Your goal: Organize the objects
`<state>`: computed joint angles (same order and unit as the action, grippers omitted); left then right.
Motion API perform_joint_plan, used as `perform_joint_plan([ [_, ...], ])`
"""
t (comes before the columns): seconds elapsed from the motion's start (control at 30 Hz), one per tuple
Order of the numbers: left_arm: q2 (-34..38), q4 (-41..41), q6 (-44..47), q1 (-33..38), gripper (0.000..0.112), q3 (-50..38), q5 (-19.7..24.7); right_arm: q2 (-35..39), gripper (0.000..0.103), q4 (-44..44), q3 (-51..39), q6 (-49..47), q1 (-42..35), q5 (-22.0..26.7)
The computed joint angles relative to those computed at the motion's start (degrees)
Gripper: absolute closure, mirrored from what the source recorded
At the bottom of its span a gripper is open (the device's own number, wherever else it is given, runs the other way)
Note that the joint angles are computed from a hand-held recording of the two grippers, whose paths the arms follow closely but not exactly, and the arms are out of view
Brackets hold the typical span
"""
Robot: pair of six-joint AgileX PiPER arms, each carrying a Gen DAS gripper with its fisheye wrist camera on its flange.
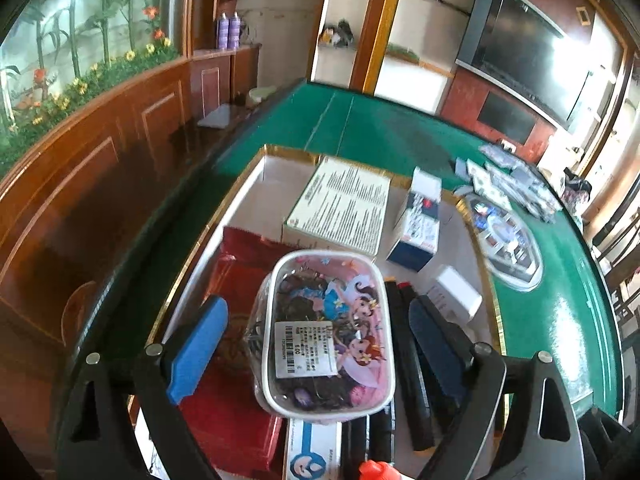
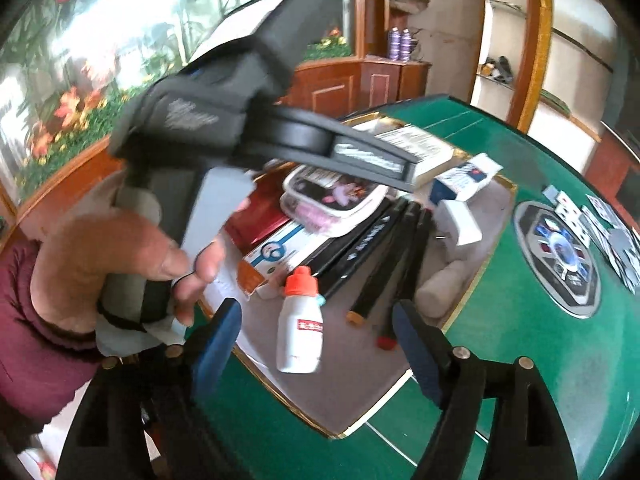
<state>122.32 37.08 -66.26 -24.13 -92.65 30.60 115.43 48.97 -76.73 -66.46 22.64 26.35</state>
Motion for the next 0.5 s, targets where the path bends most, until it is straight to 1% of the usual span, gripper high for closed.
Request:
perform_joint_plan([
  [0.07, -2.35, 6.3, -6.36, -1.2, 0.018, 2.65, -0.15, -0.93, 0.019, 2.69, 1.42, -1.95, -1.39, -0.15],
  [0.13, -4.91, 14.97, -15.12, -2.88, 0.015, 6.09, 0.07, -1.48, 0.018, 5.18, 2.66, -3.49, -1.9, -1.23],
  [0.2, -7.6, 24.78, -24.85, -5.27, 0.013, 9.88, 1.55, -2.42, 0.018, 7.13, 4.26, -4.92, -2.05, -3.24],
  [0.23, -8.43, 28.37, -28.37, -6.33, 0.011, 11.12, 2.63, -2.89, 0.018, 8.42, 5.11, -6.2, -2.19, -4.31],
  [0.3, -10.1, 36.06, -35.63, -9.17, 0.01, 13.95, 6.6, -4.35, 0.017, 10.85, 7.3, -8.66, -2.11, -6.37],
  [0.37, -11.15, 41.83, -40.47, -12.37, 0.01, 16.06, 11.29, -6.08, 0.016, 14.49, 9.91, -12.53, -2.07, -8.35],
  [0.43, -11.59, 44.56, -42.56, -15.18, 0.009, 17.11, 15.59, -7.19, 0.014, 19.02, 11.72, -17.28, -2.42, -9.49],
  [0.5, -11.35, 44.66, -42.4, -17.46, 0.009, 16.69, 19.76, -8.49, 0.012, 24.36, 13.62, -22.55, -3.04, -10.15],
])
